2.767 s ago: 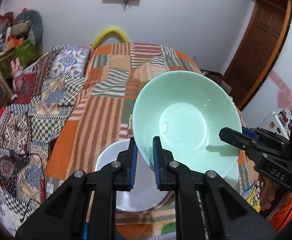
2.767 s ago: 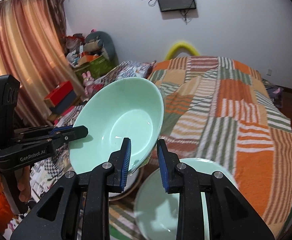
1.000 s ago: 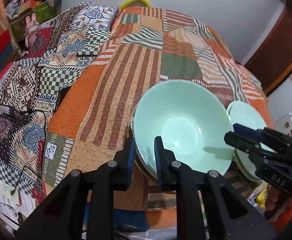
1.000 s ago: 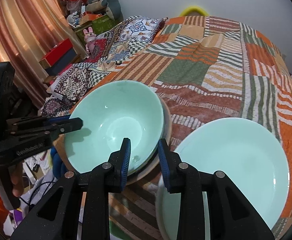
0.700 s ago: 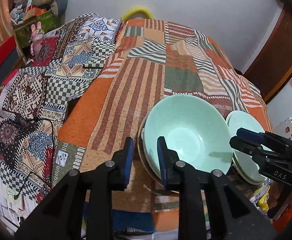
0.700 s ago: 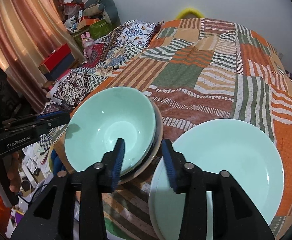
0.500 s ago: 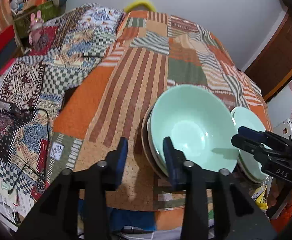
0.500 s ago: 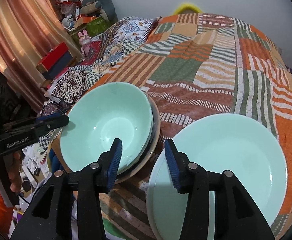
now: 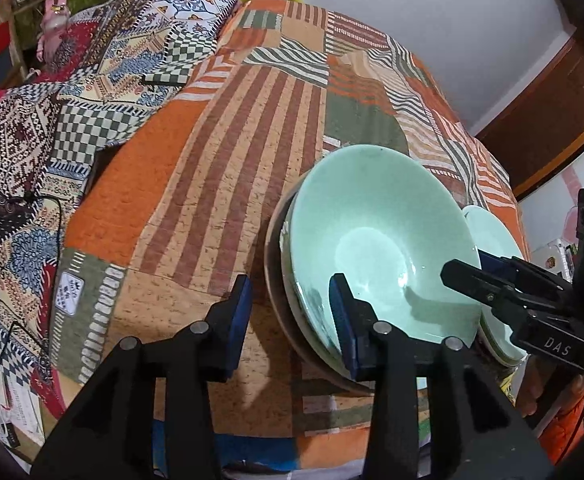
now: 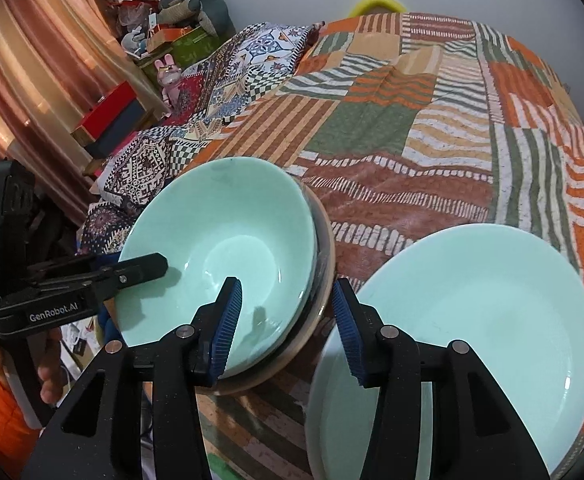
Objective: Organize plates and bowls
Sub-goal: 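Lower the mint-green bowl into the white bowl, then grip the nested bowl stack rim with both grippers and lift it over the plates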
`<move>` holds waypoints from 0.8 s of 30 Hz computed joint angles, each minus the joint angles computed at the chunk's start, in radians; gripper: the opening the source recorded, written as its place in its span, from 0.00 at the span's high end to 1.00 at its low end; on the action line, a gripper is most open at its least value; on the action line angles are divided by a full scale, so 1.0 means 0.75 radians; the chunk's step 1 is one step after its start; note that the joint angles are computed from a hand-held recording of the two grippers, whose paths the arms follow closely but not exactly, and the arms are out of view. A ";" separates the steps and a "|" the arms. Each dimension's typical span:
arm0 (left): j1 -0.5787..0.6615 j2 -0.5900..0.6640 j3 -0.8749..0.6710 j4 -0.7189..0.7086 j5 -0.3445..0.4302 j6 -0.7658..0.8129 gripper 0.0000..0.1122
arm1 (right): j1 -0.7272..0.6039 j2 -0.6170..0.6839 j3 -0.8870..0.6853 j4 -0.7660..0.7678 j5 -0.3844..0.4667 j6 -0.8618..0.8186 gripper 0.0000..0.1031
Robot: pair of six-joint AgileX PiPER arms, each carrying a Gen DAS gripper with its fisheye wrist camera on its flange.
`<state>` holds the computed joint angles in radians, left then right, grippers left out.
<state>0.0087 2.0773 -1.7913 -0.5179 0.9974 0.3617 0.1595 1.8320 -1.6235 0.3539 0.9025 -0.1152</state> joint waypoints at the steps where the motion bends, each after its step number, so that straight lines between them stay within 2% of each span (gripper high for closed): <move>1: 0.003 0.002 -0.001 -0.008 0.003 0.005 0.65 | 0.007 0.001 -0.001 -0.014 -0.006 0.008 0.57; 6: 0.017 0.019 -0.011 -0.064 0.040 0.041 0.70 | 0.005 0.015 -0.015 -0.011 0.000 0.000 0.57; 12: 0.007 0.001 0.014 -0.044 0.018 0.030 0.70 | 0.010 0.031 -0.036 -0.026 0.011 0.021 0.58; 18: -0.037 -0.027 0.021 0.076 -0.008 -0.063 0.70 | 0.011 0.041 -0.077 -0.035 0.044 0.056 0.60; 24: -0.034 -0.064 0.045 0.084 -0.019 -0.082 0.70 | 0.021 0.031 -0.080 -0.053 0.036 0.070 0.60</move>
<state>-0.0168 2.0290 -1.7577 -0.4547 0.9829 0.3000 0.1756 1.8554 -1.6836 0.3144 0.9296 -0.0627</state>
